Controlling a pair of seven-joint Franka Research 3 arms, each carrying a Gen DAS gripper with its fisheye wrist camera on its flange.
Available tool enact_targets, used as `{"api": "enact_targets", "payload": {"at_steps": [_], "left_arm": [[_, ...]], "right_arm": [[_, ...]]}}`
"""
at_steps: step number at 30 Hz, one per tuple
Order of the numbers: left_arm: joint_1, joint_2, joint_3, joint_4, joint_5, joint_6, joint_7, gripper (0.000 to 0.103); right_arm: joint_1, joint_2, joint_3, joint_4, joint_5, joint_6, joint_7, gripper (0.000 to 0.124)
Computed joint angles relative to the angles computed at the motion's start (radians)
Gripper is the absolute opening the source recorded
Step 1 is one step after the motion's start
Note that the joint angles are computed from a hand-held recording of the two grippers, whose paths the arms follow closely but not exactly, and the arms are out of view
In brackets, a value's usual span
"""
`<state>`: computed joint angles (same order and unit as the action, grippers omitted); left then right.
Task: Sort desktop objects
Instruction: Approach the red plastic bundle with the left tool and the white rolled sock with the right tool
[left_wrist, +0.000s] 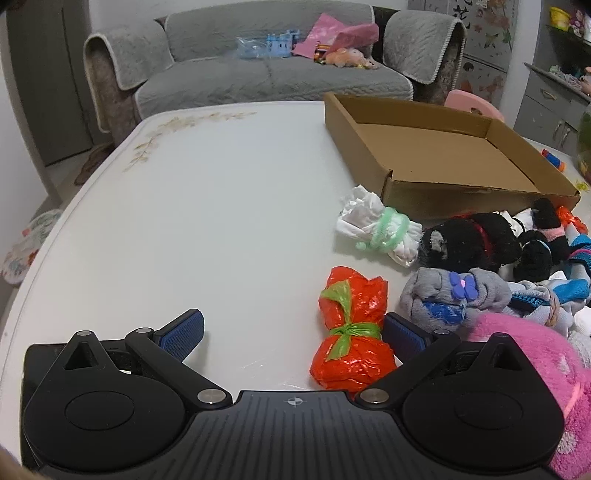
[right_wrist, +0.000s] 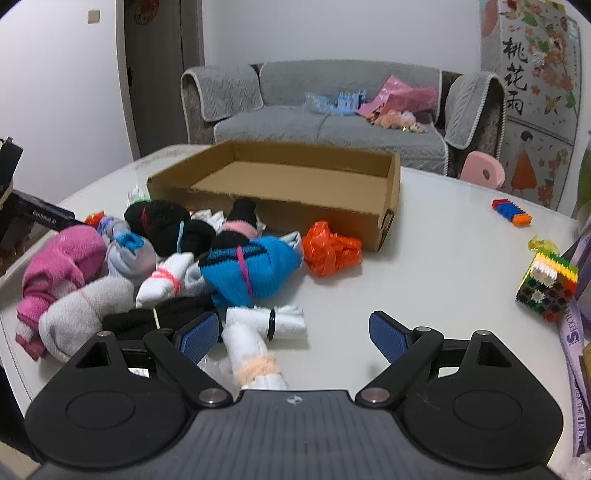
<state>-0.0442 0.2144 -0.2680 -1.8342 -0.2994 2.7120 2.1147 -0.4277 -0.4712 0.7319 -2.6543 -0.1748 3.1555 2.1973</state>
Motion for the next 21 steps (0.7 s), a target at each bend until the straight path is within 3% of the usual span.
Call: {"api": "enact_targets", "payload": {"at_steps": [2, 5, 9, 13, 16, 21], "left_arm": [[-0.006, 0.003, 0.005, -0.004, 0.02, 0.024, -0.009, 0.103], [-0.004, 0.011, 0.0, -0.007, 0.031, 0.047, -0.007, 0.103], [0.0, 0.031, -0.002, 0.018, 0.04, 0.033, -0.017, 0.103], [-0.048, 0.05, 0.058, 0.02, 0.215, 0.086, -0.174, 0.103], [-0.021, 0.057, 0.029, 0.032, 0.216, 0.07, -0.174, 0.103], [-0.008, 0.057, 0.008, 0.019, 0.235, 0.099, -0.151, 0.103]], "right_arm": [[-0.014, -0.007, 0.019, 0.009, -0.009, -0.022, 0.005, 0.074], [0.014, 0.004, -0.009, 0.017, -0.024, -0.046, 0.008, 0.065], [0.039, 0.017, -0.034, 0.024, -0.062, -0.067, 0.026, 0.065], [0.055, 0.023, -0.051, 0.03, -0.101, -0.082, 0.054, 0.065], [0.073, 0.035, -0.07, 0.04, -0.132, -0.112, 0.069, 0.064], [0.113, 0.052, -0.108, 0.049, -0.189, -0.151, 0.099, 0.049]]}}
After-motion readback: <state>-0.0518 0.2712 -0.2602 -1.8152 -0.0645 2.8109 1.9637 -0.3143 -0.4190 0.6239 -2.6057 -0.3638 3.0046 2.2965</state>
